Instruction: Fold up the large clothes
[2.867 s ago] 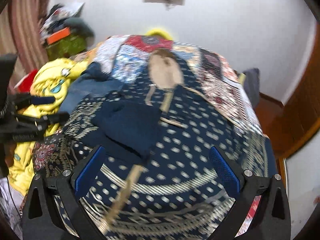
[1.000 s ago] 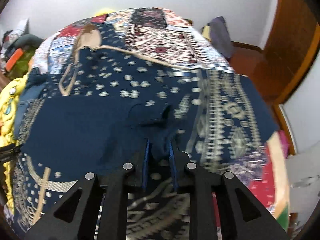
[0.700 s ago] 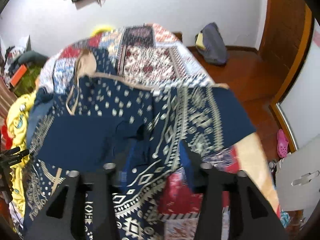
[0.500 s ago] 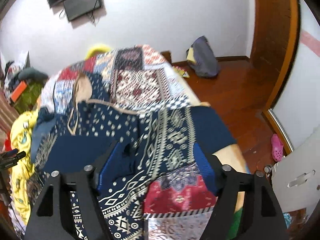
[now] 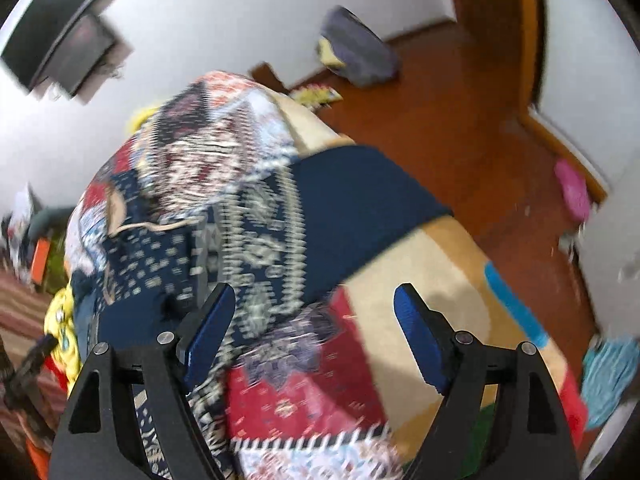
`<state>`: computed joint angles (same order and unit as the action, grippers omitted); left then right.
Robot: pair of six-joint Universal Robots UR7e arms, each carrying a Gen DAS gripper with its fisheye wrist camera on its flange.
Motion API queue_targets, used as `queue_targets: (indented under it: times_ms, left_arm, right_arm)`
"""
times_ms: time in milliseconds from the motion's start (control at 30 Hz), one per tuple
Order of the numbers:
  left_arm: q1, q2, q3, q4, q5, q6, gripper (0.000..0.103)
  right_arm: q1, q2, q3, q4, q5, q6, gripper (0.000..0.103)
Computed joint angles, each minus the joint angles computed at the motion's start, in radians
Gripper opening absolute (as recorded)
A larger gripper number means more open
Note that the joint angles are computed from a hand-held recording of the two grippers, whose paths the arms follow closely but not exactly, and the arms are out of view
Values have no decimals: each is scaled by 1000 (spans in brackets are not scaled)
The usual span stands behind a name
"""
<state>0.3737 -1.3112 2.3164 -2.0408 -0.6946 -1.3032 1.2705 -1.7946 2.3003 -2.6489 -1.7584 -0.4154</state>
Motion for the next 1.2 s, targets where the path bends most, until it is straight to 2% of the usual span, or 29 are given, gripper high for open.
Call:
queue_targets:
  times_ms: [133, 233, 400, 467, 600, 633, 667, 700, 733, 867, 1033, 1200]
  left_arm:
    - [41, 70, 3, -126, -11, 90, 89]
    - [70, 102, 7, -195, -22, 132, 89]
    - [102, 122, 17, -251, -34, 155, 89]
    - [108, 128, 15, -243, -34, 152, 89]
    - [101, 122, 16, -188, -26, 116, 89]
    - [98, 118, 18, -177, -28, 104, 89]
    - [94, 113, 20, -163, -31, 89, 89]
    - [90, 109, 21, -154, -34, 79, 89]
    - [83, 102, 24, -142, -38, 67, 89]
    - [41, 67, 33, -86, -40, 20, 89]
    - [-26, 19, 30, 20, -30, -38, 89]
    - [-93, -41, 36, 93, -24, -90, 89]
  right_arm:
    - [-43, 63, -35, 0, 18, 45, 79]
    - [-71, 113, -67, 6, 62, 80, 79]
    - [-84, 182, -91, -78, 100, 113, 78]
    - [-81, 214, -98, -122, 91, 129, 64]
    - [-75, 245, -106, -190, 78, 169, 46]
    - [-78, 240, -99, -208, 88, 190, 32]
    - [-80, 234, -96, -214, 106, 201, 13]
    - [-83, 223, -93, -210, 140, 204, 8]
    - [-79, 213, -86, -217, 154, 197, 8]
    - [10, 158, -49, -266, 117, 93, 8]
    - [147, 71, -24, -243, 122, 3, 7]
    - [294, 17, -15, -173, 142, -40, 7]
